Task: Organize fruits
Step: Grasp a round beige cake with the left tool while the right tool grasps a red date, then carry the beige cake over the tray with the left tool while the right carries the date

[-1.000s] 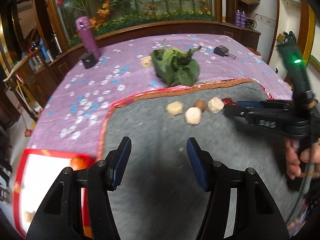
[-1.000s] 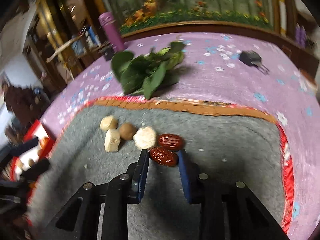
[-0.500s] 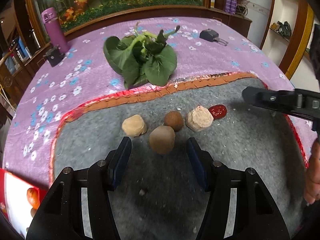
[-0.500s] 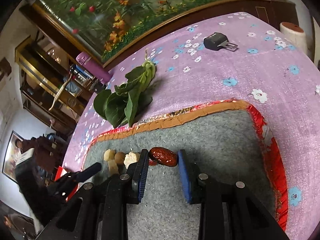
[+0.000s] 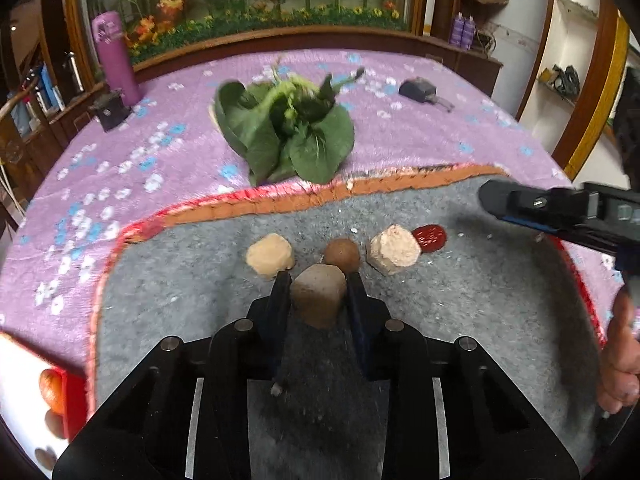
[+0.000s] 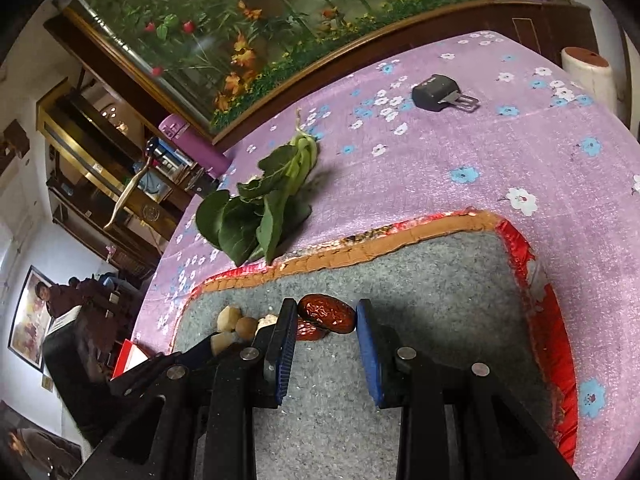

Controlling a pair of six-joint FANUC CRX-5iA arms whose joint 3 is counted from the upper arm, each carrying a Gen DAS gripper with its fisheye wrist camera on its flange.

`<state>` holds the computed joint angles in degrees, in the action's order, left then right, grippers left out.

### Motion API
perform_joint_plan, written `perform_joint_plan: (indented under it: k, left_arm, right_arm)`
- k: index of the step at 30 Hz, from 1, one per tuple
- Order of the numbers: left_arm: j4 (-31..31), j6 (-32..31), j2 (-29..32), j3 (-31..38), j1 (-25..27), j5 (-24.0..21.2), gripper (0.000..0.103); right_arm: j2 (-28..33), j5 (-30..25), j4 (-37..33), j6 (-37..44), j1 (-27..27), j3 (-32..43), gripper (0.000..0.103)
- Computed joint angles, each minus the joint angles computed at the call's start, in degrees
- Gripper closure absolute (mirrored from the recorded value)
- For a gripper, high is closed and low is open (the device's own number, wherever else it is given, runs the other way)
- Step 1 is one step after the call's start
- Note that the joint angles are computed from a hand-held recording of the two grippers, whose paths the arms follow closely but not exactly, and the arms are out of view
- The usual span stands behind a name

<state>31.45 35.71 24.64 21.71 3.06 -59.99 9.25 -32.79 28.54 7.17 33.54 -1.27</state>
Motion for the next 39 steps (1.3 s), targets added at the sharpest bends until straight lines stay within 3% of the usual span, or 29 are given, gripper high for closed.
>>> perform_joint_plan:
  k: [6, 13, 25, 39]
  left_arm:
    - [4.05, -4.04, -7.48, -8.97, 2.82, 6.57, 0.076]
    - [8.06, -7.97, -13.78, -16.62, 7.08, 12.06, 0.076]
    - [11.46, -10.04, -15.76, -19.40, 13.88, 13.11, 0.076]
    - [13.23, -9.13, -15.27, -19.62, 18.40, 13.36, 0.076]
  right_arm:
    - [0.88, -0.26, 1.28, 1.35, 0.56, 0.61, 0.074]
    - [0.96, 0.06, 9.10, -3.04, 1.34, -1.47, 0.074]
    - [3.80, -2.97, 12.31, -3.32, 4.44, 2.16, 0.074]
    - [15.10, -0.71, -0.05, 15.51, 11.30, 21.77, 0.074]
